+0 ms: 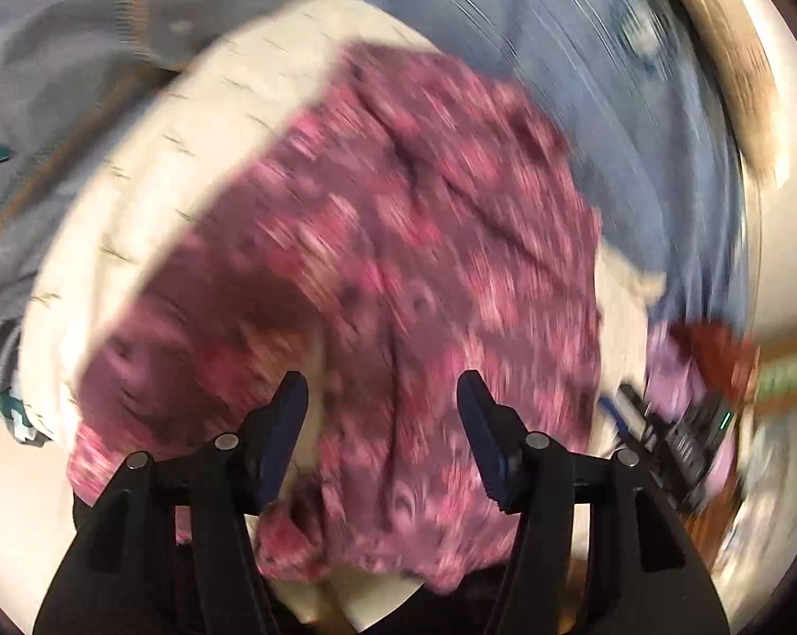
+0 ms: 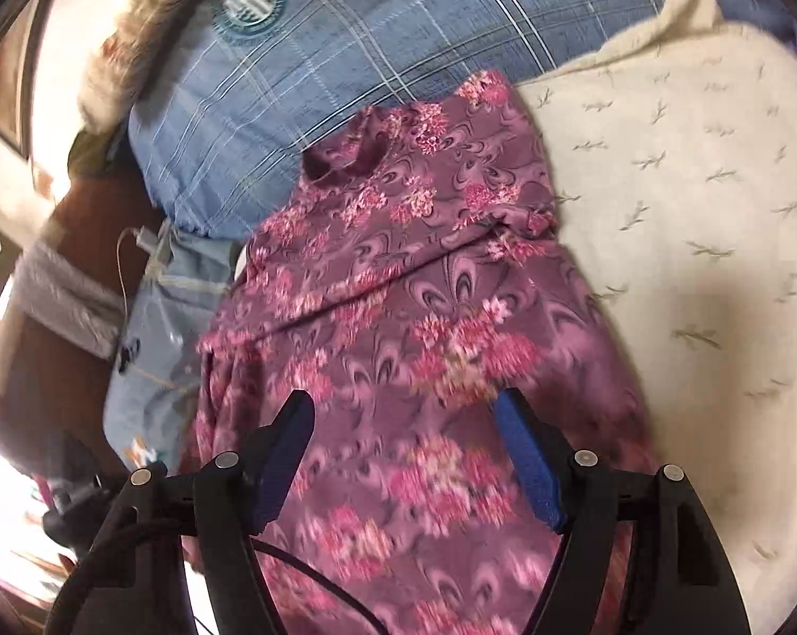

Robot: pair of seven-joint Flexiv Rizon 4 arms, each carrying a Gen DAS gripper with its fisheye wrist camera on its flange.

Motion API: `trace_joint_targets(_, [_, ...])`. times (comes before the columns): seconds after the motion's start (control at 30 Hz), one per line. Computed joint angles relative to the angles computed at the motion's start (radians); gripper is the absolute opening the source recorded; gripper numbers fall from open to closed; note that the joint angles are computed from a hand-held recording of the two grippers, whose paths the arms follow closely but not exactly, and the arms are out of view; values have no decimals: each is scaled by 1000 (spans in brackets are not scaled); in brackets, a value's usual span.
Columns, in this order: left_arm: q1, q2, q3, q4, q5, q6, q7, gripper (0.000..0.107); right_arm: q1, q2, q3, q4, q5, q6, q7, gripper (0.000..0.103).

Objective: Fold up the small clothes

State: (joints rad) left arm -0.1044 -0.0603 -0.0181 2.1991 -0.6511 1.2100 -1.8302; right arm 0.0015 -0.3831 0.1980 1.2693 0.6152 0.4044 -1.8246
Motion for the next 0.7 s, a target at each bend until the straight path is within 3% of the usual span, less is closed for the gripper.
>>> trace_joint_targets(0.17, [-24, 27, -2, 22, 143, -74, 13, 59, -13, 105, -36, 104, -87, 17, -30, 73])
trace_joint_targets(0.3, [-40, 60, 2, 78, 165, -53, 43, 59, -21, 135, -71, 154, -142, 23, -36, 73])
trace_joint_targets(0.4, [-54, 58, -5, 86, 157, -46, 127, 70, -30, 133, -80, 154, -127, -4, -12, 73])
trace_joint_targets(0.47, [-42, 41, -1, 48, 302, -94, 84, 70, -33, 123, -80, 149, -119, -43, -5, 73])
trace_joint_targets(0.53, [-32, 22, 7, -1, 495, -149, -28, 69, -29, 117, -72, 157, -114, -62, -20, 73])
trace_joint_targets(0.57, [-29, 15, 12, -25, 566, -190, -83, 47, -22, 127, -68, 182, -124, -24, -40, 65])
trace_joint_targets(0.6, [-34, 7, 30, -48, 592, -251, -109, 28, -20, 134, -66, 199, -126, 14, -74, 51])
trace_joint_targets(0.63, [-12, 4, 22, -39, 552, -293, -111, 13, -21, 133, -63, 198, -117, 15, -104, 10])
trace_joint_targets(0.7, [12, 35, 19, 28, 433, -261, -84, 13, -31, 125, -66, 171, -100, -32, -126, 7])
